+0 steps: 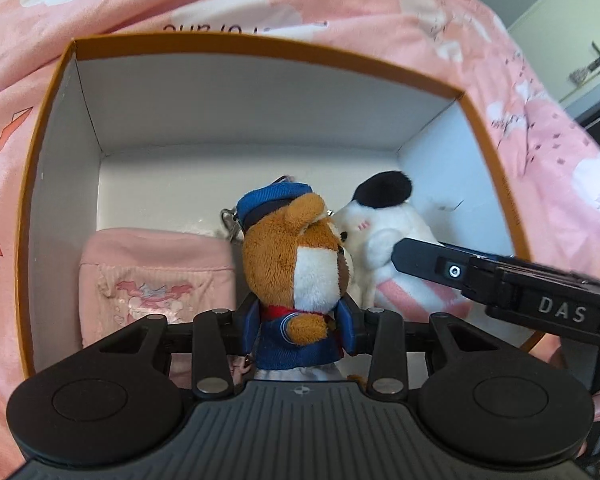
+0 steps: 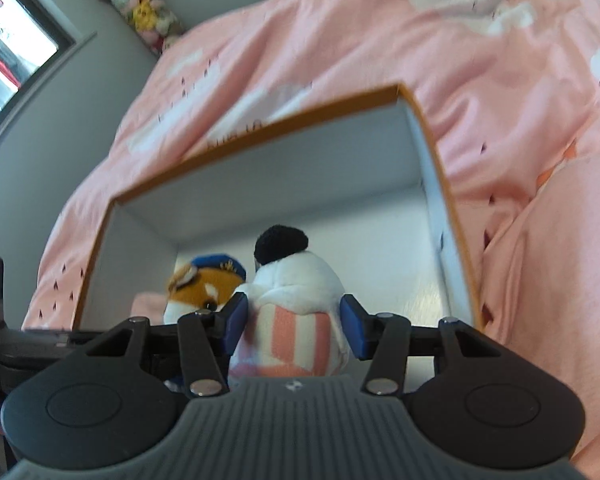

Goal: Organize objects
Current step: 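Lower both plushes into the box and open both grippers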

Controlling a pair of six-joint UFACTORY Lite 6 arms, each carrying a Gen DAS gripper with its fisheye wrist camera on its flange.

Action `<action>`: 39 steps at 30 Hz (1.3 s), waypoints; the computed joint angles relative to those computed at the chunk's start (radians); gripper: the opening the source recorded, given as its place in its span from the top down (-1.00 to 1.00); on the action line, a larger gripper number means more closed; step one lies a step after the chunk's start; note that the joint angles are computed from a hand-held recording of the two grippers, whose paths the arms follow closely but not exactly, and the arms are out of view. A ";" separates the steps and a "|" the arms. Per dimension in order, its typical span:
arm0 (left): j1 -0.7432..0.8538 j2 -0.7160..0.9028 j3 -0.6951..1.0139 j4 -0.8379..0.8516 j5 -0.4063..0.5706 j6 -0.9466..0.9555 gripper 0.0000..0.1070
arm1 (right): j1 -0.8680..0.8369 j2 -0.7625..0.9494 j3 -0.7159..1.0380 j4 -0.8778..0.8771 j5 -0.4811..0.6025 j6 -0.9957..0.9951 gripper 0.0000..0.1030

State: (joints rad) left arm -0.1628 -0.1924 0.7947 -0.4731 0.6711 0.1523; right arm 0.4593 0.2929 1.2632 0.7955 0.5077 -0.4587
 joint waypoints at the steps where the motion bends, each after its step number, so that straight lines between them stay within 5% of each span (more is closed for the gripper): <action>1: 0.001 -0.001 -0.005 0.003 0.001 0.000 0.14 | 0.001 0.005 0.008 -0.020 0.015 0.011 -0.03; 16: 0.074 -0.169 -0.064 -0.020 0.078 0.143 -0.09 | 0.043 0.125 0.237 -0.348 0.282 0.123 -0.03; 23: 0.029 -0.158 -0.075 0.028 0.063 0.134 0.35 | 0.102 0.169 0.246 -0.452 0.273 0.138 -0.02; 39: -0.090 -0.164 -0.128 0.153 -0.023 -0.013 0.31 | 0.113 0.141 0.180 -0.366 0.206 0.074 0.00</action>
